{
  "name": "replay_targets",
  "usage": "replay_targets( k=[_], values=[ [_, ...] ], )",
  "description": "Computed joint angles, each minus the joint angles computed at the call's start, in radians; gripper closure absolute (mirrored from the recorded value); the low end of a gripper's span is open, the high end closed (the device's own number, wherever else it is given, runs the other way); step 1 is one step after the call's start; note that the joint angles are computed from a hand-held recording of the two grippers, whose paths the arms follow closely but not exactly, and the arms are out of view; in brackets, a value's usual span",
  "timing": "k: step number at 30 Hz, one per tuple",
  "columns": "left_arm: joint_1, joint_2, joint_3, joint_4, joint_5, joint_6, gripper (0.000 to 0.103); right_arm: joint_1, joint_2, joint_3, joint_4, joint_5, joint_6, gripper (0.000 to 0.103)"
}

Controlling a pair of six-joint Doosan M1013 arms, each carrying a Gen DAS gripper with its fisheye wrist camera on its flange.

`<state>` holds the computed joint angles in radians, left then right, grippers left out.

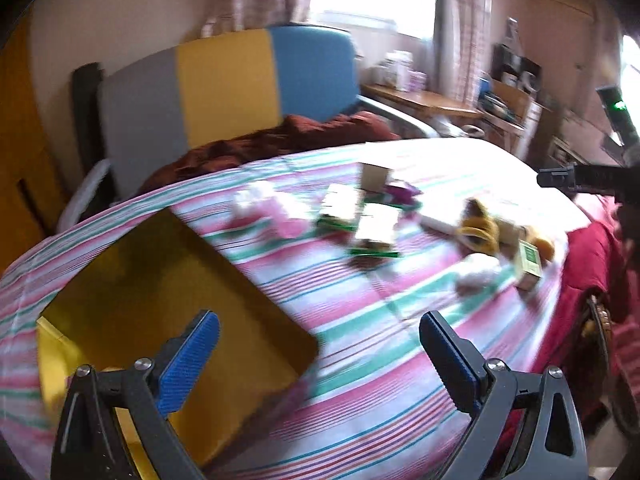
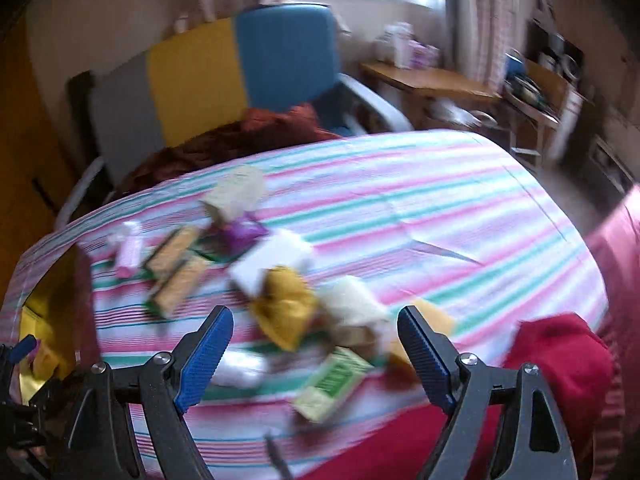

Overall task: Organize objects
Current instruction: 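Move both grippers back over the items on the tablecloth, then grasp the green-and-white box with the right gripper while left grasps the plastic-wrapped cotton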

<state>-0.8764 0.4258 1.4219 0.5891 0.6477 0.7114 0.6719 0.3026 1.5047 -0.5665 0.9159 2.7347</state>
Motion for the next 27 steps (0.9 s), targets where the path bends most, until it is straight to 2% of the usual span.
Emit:
replay_targets(
  k=[8,10,13,14,21,27],
  values=[
    [0.003,0.107,-0.151,-0.339,-0.014,0.396,0.017,-0.027,-0.03,0.051,0.081,0.007,-0.047,0.017],
    [0.007,0.135,-0.189,-0.428,-0.012,0.489,0.023,-0.029,-0.031,0.053,0.106,-0.005,-0.1,0.017],
    [0.01,0.182,-0.253,-0.534,0.016,0.613,0.023,-0.034,-0.026,0.042,0.173,-0.009,-0.256,0.017],
    [0.01,0.194,-0.268,-0.557,0.023,0.643,0.023,-0.036,-0.02,0.032,0.212,0.002,-0.35,0.017],
    [0.014,0.278,-0.379,-0.687,0.091,0.804,0.023,-0.058,0.055,-0.061,0.401,0.162,-0.805,0.017],
    [0.021,0.337,-0.455,-0.76,0.149,0.859,0.023,-0.094,0.133,-0.137,0.514,0.297,-1.007,0.017]
  ],
)
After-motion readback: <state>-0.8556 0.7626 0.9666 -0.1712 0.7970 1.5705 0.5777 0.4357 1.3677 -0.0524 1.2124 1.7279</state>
